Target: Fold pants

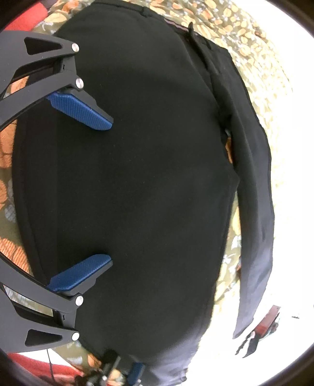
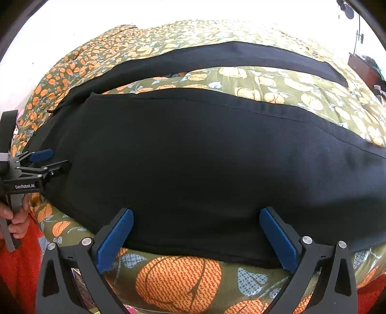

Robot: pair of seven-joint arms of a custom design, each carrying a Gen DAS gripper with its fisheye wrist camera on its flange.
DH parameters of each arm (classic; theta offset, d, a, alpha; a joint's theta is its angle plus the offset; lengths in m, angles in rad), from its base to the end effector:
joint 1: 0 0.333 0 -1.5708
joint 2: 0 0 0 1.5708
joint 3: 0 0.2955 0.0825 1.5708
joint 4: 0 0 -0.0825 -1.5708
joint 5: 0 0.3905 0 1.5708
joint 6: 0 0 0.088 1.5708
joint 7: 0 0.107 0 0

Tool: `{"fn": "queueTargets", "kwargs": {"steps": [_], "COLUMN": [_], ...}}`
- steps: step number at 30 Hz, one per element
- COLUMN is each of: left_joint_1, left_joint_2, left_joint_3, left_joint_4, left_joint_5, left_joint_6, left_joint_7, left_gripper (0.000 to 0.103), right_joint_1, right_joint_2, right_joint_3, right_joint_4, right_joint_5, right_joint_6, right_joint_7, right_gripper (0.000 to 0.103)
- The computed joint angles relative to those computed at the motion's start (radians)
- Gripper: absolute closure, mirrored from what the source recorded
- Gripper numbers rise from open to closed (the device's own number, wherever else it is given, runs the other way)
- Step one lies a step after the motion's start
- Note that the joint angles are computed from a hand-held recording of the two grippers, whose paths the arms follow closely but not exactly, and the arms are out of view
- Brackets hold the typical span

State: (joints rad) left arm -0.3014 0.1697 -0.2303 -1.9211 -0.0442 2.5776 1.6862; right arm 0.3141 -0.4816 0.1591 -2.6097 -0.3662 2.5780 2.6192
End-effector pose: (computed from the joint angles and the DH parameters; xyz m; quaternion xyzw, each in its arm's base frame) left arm 0.5538 -0.3178 0.4372 -0.4511 0.8581 -0.2222 0.1038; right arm 0.3865 0.2045 0.4345 -0.5684 0.7779 -0.1710 0.2064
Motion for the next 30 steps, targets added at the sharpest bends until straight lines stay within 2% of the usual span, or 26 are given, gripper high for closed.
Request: {"fn": "queueTargets", "kwargs": {"steps": [2,4,5,7,10,13,15,16,19,20,22,25,28,30], "left_joint_1": [0.018,0.028,0.025,0.006,-0.032,-0.046,0.016,0.027,-0.022,-0.037,-0.058,-0.051,-0.044,-0.044], "left_joint_2": [-0.004,-0.007,-0.001,0.034,0.114,0.188,0.208,0.208,0.216,0.219,0.218,0.213,0.21,0.215], "left_joint_3": [-0.009,-0.004,0.007,0.053,0.152,0.217,0.166,0.158,0.205,0.22,0.247,0.242,0.237,0.237], "left_joint_4": [0.021,0.032,0.044,0.09,0.173,0.235,0.23,0.214,0.211,0.208,0.191,0.183,0.179,0.186], "left_joint_5": [-0.072,-0.102,-0.075,0.061,0.298,0.441,0.352,0.328,0.416,0.452,0.512,0.53,0.535,0.543], "left_joint_6": [-0.025,0.017,0.042,0.09,0.12,0.088,0.095,0.121,0.146,0.158,0.192,0.203,0.207,0.205], "left_joint_7": [0.03,0.038,0.016,-0.096,-0.316,-0.467,-0.409,-0.41,-0.479,-0.502,-0.556,-0.568,-0.571,-0.575], "left_gripper": [0.001,0.001,0.001,0.001,0.001,0.001,0.0,0.0,0.0,0.0,0.0,0.0,0.0,0.0], "right_joint_1": [0.005,0.017,0.022,0.032,0.012,-0.029,-0.065,-0.074,-0.048,-0.026,-0.022,-0.079,-0.153,-0.169], "right_joint_2": [-0.001,-0.003,-0.007,-0.029,-0.061,-0.011,0.06,0.126,0.301,0.387,0.529,0.734,0.862,0.858], "right_joint_3": [-0.003,-0.014,-0.021,-0.039,-0.077,-0.122,-0.147,-0.172,-0.223,-0.241,-0.225,-0.143,-0.084,-0.113], "right_joint_4": [0.005,0.018,0.024,0.028,0.039,0.134,0.226,0.299,0.474,0.556,0.695,0.917,1.058,1.032], "right_joint_5": [0.006,0.027,0.04,0.076,0.104,0.113,0.125,0.151,0.331,0.452,0.638,0.814,0.796,0.727], "right_joint_6": [-0.011,-0.035,-0.047,-0.056,-0.01,-0.002,0.017,0.044,0.094,0.107,0.092,-0.009,-0.112,-0.123], "right_joint_7": [-0.012,-0.037,-0.051,-0.075,-0.111,-0.204,-0.255,-0.293,-0.449,-0.548,-0.711,-0.911,-0.991,-0.988], "right_gripper": [0.0,0.0,0.0,0.0,0.0,0.0,0.0,0.0,0.0,0.0,0.0,0.001,0.001,0.001]}}
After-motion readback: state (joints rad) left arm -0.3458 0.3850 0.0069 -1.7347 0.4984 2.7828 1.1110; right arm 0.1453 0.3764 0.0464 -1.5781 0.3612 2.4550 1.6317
